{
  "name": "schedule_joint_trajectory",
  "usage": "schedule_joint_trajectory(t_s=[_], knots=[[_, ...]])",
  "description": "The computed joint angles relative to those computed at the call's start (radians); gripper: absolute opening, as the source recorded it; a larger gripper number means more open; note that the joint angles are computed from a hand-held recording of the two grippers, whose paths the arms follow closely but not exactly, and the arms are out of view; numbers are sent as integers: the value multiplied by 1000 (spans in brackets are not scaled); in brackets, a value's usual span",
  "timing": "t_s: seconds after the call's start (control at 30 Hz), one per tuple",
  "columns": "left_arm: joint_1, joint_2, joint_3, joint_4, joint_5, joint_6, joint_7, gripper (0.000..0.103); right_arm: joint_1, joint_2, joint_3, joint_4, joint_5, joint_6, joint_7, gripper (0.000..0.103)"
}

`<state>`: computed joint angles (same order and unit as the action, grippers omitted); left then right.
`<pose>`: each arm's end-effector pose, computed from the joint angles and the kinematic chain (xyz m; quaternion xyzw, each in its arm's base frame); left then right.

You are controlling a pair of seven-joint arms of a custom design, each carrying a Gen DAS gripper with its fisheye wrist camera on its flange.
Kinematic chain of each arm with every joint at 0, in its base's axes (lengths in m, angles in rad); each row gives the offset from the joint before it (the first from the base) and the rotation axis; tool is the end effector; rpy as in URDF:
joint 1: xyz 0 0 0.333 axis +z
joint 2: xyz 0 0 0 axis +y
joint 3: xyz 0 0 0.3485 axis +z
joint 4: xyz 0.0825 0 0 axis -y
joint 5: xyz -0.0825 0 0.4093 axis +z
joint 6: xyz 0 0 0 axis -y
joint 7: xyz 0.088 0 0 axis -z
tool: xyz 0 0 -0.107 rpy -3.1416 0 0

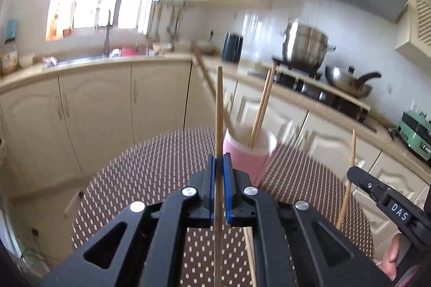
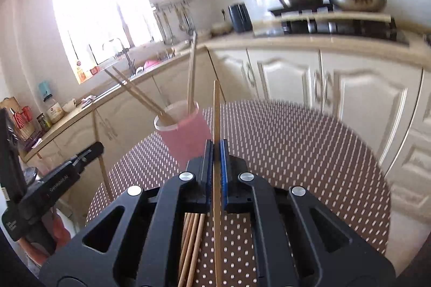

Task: Organize utensils
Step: 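Lift both held chopsticks up and lower them into the pink cup, then open both tools and move them back over the chopstick pile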

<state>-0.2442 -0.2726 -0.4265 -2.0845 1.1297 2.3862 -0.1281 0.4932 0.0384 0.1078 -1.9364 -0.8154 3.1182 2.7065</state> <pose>0.4154 -0.3505 0.6229 -0.6835 0.4829 -0.3904 0.3836 0.4833 0.4054 0.6045 -0.6668 0.5091 -0.1788 0.5140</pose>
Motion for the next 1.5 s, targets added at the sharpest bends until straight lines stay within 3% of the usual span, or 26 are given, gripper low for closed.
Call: schedule_joint_trajectory(t_s=[0.13,0.23,0.37,0.5,0.57,0.63,0.8,0.93,1.2,1.37,1.5], knots=[[-1,20,-20,49,67,-28,-17,6,14,15,-18,75,-155,-17,105,5],[-13,41,-38,91,138,-94,-8,6,25,35,-34,133,-242,-19,149,5],[-47,98,-24,168,186,-135,35,6,40,63,-49,214,-269,-38,178,5],[-79,140,-3,236,249,-173,41,6,80,99,-91,340,-575,-88,478,5],[-91,149,17,260,241,-172,59,6,69,126,-92,401,-692,-62,634,5],[-92,149,34,277,259,-156,40,6,49,152,-77,441,-663,-31,614,5],[-91,172,54,338,298,-161,-9,6,77,202,-81,523,-618,-110,566,5],[-89,196,67,375,344,-147,-81,6,127,260,-115,611,-615,-195,563,5],[-121,257,97,398,376,-176,-107,7,183,346,-172,718,-535,-233,520,6],[-112,266,132,373,346,-83,-154,7,200,397,-206,747,-441,-200,464,6],[-109,279,143,350,298,-71,-134,7,177,411,-182,709,-290,-162,337,6]])
